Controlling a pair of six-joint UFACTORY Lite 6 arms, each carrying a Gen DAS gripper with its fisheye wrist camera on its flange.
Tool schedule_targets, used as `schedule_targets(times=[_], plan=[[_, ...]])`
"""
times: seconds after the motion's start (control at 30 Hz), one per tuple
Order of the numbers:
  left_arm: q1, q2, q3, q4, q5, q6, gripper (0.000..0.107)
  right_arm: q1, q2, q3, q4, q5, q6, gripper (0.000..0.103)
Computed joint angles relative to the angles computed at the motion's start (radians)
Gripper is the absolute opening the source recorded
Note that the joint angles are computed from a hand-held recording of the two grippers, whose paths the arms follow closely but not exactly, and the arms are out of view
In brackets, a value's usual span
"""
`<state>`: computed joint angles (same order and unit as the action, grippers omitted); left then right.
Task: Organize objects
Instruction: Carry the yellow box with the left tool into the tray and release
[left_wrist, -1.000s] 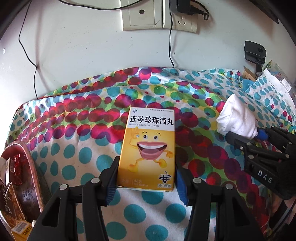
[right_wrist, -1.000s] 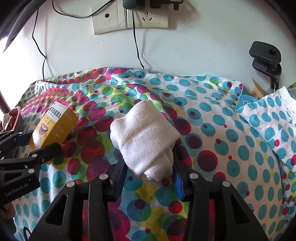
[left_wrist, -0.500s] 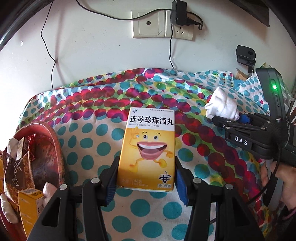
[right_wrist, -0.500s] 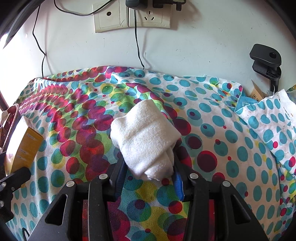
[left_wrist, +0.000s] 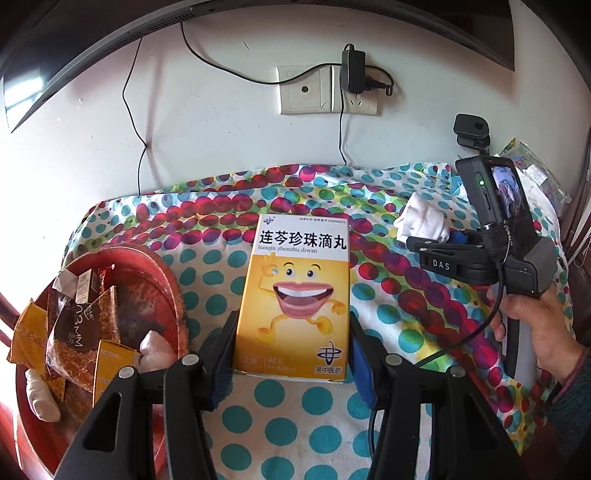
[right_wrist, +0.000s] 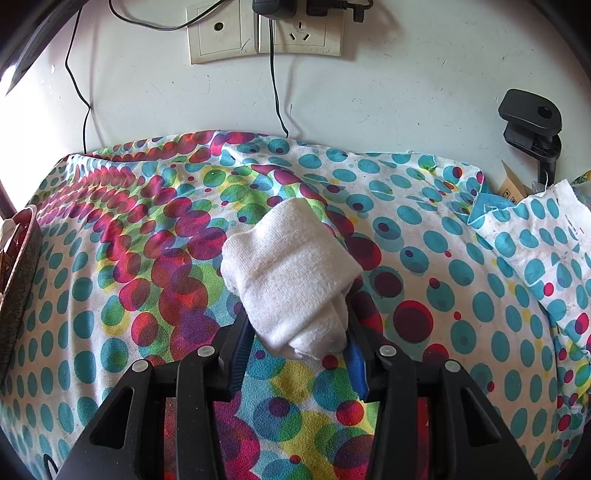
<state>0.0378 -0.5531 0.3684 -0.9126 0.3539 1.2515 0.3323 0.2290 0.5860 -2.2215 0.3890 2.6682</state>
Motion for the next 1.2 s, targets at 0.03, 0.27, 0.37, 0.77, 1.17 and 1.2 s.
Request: schedule_targets(times=[0.03,0.27,0.37,0.77,1.17,1.2], plan=[[0.019,-0.027,-0.007,0.015,0.019,-0.009,0.054,0.0,0.0,0.0,0.0,0.0,0.0,0.043],[0.204,-0.164,-0.023,0.035,0.195,0.033,0.054,0.004,0.002,0.003,0.013,0.002,-0.008,0.043],[0.307,-0.174,0.01,0.035,0.29,0.082,0.054,0.0,0.002,0.003,0.016,0.002,-0.016,0.043],[0.732,0.027,0.238,-0.07,0.535,0.35,0.054,0.002,0.002,0.007,0.038,0.002,-0.033,0.044],[0.849,0.454,0.546,-0.072,0.461,0.374,0.054,0.001,0.005,0.008,0.033,0.003,-0.031,0.044],[0.856,0.499,0.576,-0.063,0.469,0.372,0.054,0.002,0.005,0.008,0.037,0.003,-0.033,0.044]])
